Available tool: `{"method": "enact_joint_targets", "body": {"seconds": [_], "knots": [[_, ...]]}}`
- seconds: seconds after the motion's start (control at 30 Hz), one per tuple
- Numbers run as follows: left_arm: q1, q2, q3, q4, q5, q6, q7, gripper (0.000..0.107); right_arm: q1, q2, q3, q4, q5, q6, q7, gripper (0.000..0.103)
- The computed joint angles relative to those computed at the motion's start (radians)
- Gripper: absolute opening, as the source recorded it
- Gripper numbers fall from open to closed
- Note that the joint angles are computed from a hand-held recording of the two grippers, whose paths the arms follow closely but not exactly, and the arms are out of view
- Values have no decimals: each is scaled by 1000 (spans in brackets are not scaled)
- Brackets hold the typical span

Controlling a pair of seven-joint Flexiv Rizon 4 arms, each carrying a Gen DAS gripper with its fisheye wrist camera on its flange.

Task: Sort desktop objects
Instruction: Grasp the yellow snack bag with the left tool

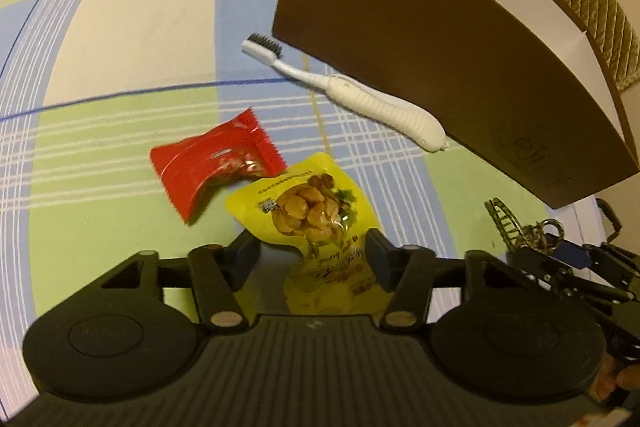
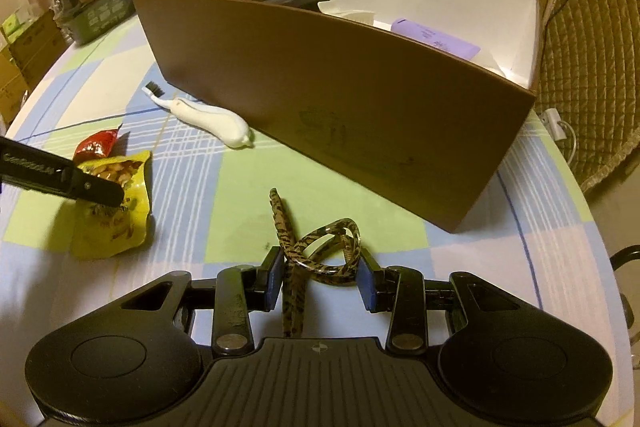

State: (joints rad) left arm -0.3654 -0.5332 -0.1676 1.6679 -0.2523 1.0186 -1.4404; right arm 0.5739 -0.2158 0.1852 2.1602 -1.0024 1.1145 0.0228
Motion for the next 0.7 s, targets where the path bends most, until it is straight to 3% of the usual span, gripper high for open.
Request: {"method": "enact_joint_targets", "body": {"seconds": [0.1, 0.27, 0.37, 0.7], "knots": [[-28, -15, 17, -27, 52, 3, 2, 41, -3, 5, -2, 9, -15, 5, 1, 36], [-70, -27, 32, -50, 163, 31, 80, 39, -15, 11, -5, 23, -38, 27, 0, 36], [-70, -24, 21, -43, 168, 46, 121, 30, -18, 10, -9, 28, -65, 36, 11, 36], [-48, 20, 0, 0, 122, 55, 198, 23, -24, 3, -13, 27, -108, 38, 31, 38]]}}
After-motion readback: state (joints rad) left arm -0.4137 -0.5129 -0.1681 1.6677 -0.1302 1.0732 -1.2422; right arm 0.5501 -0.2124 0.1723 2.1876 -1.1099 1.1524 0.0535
